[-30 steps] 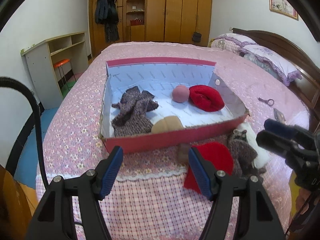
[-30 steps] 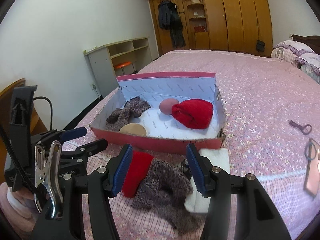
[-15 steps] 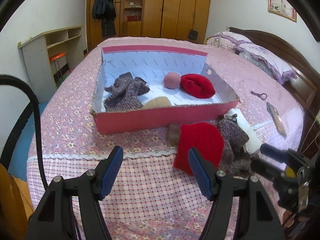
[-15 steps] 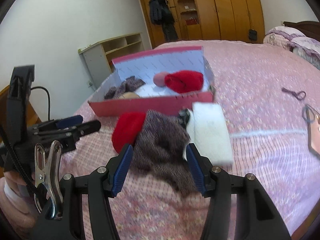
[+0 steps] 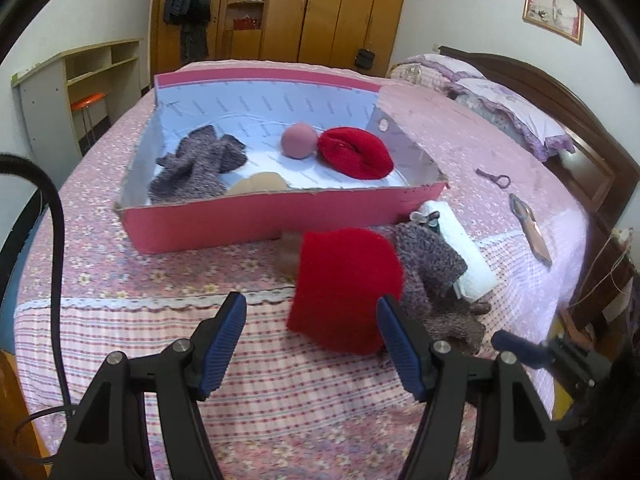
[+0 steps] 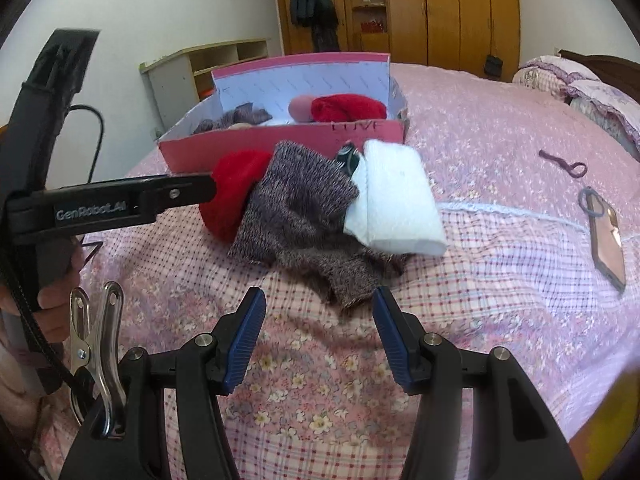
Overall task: Organize soft objects
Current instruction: 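Grasp the red knit hat with the left gripper while the right grasps the grey knit sock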
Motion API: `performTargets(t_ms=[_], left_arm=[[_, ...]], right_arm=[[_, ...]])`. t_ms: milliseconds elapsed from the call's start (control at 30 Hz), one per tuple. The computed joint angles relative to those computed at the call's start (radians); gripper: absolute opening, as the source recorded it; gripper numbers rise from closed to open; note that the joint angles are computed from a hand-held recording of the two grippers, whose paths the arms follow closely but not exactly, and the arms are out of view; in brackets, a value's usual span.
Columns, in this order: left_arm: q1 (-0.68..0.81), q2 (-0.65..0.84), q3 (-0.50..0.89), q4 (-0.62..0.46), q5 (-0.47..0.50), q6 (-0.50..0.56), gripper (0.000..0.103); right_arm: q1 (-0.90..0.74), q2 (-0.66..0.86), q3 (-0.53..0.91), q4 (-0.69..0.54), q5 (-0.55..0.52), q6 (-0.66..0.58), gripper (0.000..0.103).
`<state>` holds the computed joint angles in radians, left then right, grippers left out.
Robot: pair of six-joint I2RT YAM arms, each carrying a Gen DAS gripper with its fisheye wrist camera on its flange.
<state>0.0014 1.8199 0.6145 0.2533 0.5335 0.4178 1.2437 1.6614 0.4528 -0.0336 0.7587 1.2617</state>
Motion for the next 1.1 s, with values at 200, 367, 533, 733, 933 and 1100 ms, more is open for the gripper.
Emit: performTargets(t_ms=[200, 367, 533, 733, 933, 1100], left_arm=[[-0.032, 0.036, 0.009, 0.029, -0.001, -0.017, 0.071], [-0.078, 0.064, 0.006, 0.054, -0.033, -0.018, 0.071], [-0.106, 0.085, -0.015, 0.125, -0.065, -0.034, 0.068], [-0.074, 0.086, 0.01, 0.057, -0.007, -0.013, 0.049], [-0.029, 0.047, -0.013, 0.021, 0.037, 0.032, 0.048], [0.029, 0.011, -0.043, 0.034, 0.054, 0.051, 0.048]], right_arm=[[0.017, -0.006, -0.01, 0.014, 0.007, 0.007, 0.057], [0.024, -0.021, -0.028, 0.018, 0.017, 0.019, 0.057], [0.018, -0.019, -0.058, 0.055, 0.005, 0.033, 0.057], [0.014, 0.0, -0.077, 0.095, -0.015, 0.051, 0.057], [0.017, 0.008, -0.079, 0.113, -0.019, 0.05, 0.057], [0.014, 0.014, -0.076, 0.115, -0.027, 0.053, 0.057]])
